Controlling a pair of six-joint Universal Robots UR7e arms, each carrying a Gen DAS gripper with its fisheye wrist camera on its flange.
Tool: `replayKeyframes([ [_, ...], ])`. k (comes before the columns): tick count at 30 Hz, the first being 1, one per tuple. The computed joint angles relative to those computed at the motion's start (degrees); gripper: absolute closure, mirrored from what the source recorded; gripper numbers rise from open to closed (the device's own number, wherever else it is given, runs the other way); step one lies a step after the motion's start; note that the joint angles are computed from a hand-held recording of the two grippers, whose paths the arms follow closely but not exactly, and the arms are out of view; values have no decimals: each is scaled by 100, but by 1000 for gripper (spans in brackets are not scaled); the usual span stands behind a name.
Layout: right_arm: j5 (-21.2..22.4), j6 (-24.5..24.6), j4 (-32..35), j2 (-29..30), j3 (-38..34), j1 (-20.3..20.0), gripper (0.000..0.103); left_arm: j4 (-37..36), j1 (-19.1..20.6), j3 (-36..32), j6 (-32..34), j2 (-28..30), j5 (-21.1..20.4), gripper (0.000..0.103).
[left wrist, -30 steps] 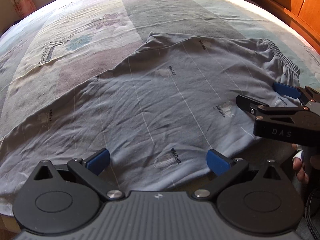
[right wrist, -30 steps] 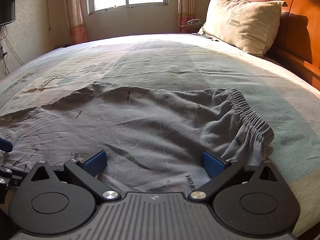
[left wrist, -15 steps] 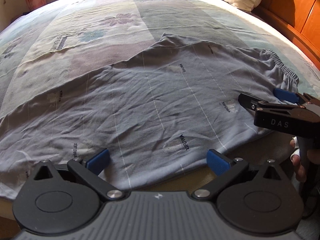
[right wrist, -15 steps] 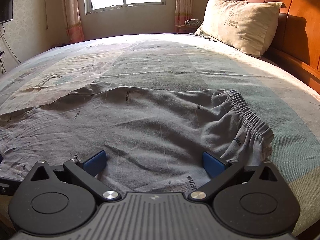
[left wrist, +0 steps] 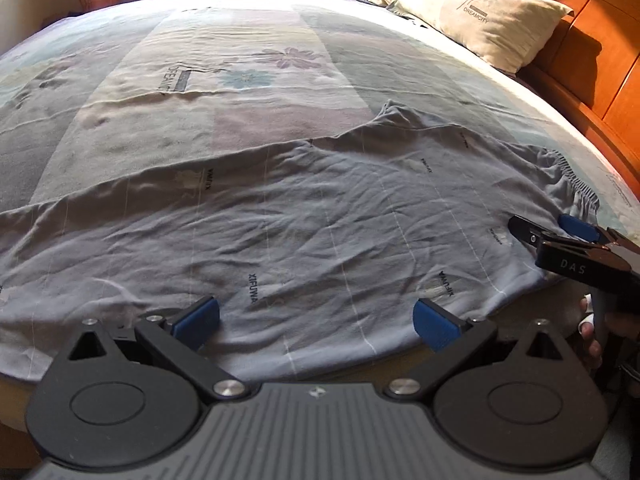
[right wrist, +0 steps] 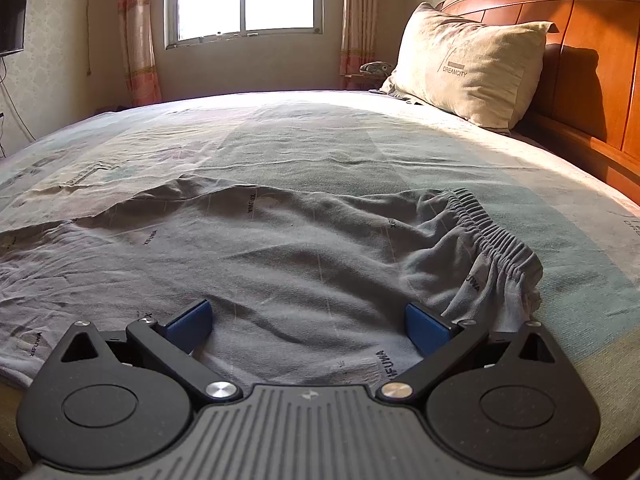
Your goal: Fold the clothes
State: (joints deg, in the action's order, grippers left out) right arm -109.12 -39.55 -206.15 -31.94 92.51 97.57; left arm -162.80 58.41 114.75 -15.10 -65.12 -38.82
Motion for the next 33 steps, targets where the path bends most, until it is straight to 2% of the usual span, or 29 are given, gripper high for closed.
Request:
replayKeyframes([
  [5,-1,-6,-71,22,-2,-1,0,-411,-80,104,488,-148,95,1],
  [8,-46,6,-109,47,-13,15,0,-663,14,27,730,-195,105,1],
  [11,-90,23,-122,68,-36,29,0,-383,145,-74,544,-244,246,1],
  [15,-136,57,-94,68,-49,43,0,222,341,-75,26,-424,66,1],
  [19,-136,99,-6,30,-44,43,0,-196,299,110,392,-670,35,1],
  [22,-148,128,69,11,-54,50,0,-401,346,117,562,-815,330,1],
  [24,-163,112,59,26,-66,55,0,-465,483,118,552,-905,366,1],
  [28,-179,111,54,41,-81,60,0,160,857,127,-240,-1234,192,1],
  [33,-269,129,12,97,-137,91,0,-21,914,211,224,-1740,-112,1],
])
